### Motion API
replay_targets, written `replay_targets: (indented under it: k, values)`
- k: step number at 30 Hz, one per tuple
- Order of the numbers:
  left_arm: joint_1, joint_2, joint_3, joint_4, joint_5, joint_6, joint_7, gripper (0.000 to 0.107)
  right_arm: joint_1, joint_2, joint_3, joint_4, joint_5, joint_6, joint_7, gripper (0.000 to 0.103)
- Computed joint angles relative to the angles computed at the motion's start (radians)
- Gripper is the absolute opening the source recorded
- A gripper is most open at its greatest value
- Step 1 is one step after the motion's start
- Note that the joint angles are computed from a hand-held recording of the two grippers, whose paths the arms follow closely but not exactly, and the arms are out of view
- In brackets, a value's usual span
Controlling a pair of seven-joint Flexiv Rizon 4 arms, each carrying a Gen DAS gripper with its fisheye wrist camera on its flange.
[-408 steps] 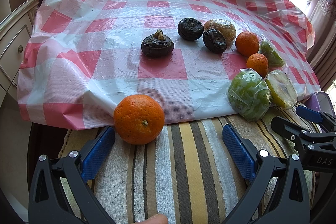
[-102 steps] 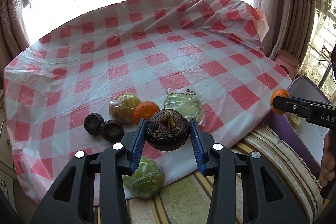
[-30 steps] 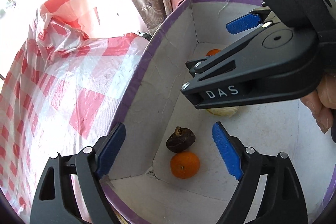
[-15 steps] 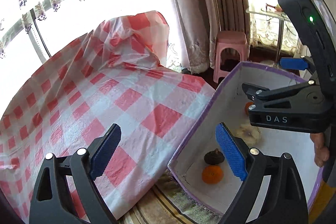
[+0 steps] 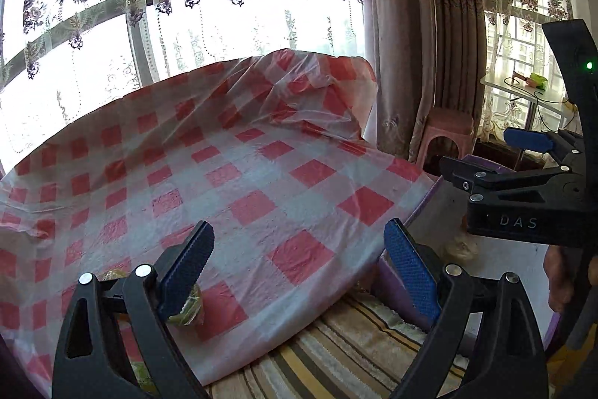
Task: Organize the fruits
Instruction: 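Withdraw both tools from the box back over the table, then grasp the small bagged green cabbage with the left tool while the right tool grasps the large bagged cabbage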
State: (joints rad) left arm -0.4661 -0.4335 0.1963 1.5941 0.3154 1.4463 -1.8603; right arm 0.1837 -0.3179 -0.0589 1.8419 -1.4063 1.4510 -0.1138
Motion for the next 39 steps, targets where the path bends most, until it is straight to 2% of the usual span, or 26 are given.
replay_targets:
  k: [4, 7, 10, 11, 14, 18, 21, 24, 27, 32, 35, 39]
  values:
    - [0.089, 0.061, -0.078, 0.115, -0.079, 0.047, 0.04, 0.089, 0.02, -0.02, 0.016, -0.015, 0.006, 0.03, 0.0, 0.101]
    - [0.099, 0.091, -0.069, 0.168, -0.098, 0.061, 0.05, 0.089, 0.041, -0.041, 0.032, -0.017, 0.096, 0.056, -0.08, 0.101]
    - [0.126, 0.125, -0.074, 0.226, -0.126, 0.061, 0.063, 0.089, 0.077, -0.052, 0.017, -0.017, 0.131, 0.084, -0.122, 0.101]
    - [0.16, 0.141, -0.105, 0.26, -0.158, 0.069, 0.09, 0.089, 0.083, -0.057, 0.03, -0.017, 0.177, 0.082, -0.164, 0.101]
    - [0.186, 0.178, -0.096, 0.334, -0.186, 0.077, 0.092, 0.088, 0.097, -0.073, 0.06, -0.016, 0.286, 0.091, -0.264, 0.101]
    - [0.267, 0.231, -0.14, 0.435, -0.283, 0.09, 0.129, 0.085, 0.104, -0.105, 0.116, -0.033, 0.427, 0.09, -0.396, 0.101]
    - [0.281, 0.252, -0.123, 0.451, -0.278, 0.049, 0.137, 0.085, 0.09, -0.138, 0.195, -0.06, 0.542, 0.067, -0.509, 0.101]
    - [0.364, 0.272, -0.209, 0.504, -0.422, 0.025, 0.271, 0.083, 0.102, -0.161, 0.227, -0.08, 0.607, 0.045, -0.578, 0.101]
    - [0.384, 0.278, -0.218, 0.523, -0.482, -0.004, 0.331, 0.079, 0.105, -0.183, 0.267, -0.102, 0.675, 0.028, -0.65, 0.101]
    - [0.371, 0.266, -0.17, 0.494, -0.426, -0.088, 0.294, 0.079, 0.131, -0.207, 0.289, -0.137, 0.758, -0.006, -0.737, 0.101]
    - [0.388, 0.252, -0.192, 0.487, -0.464, -0.119, 0.335, 0.078, 0.147, -0.221, 0.295, -0.163, 0.805, -0.03, -0.784, 0.101]
    - [0.383, 0.231, -0.195, 0.461, -0.46, -0.157, 0.365, 0.076, 0.174, -0.246, 0.296, -0.204, 0.863, -0.065, -0.844, 0.101]
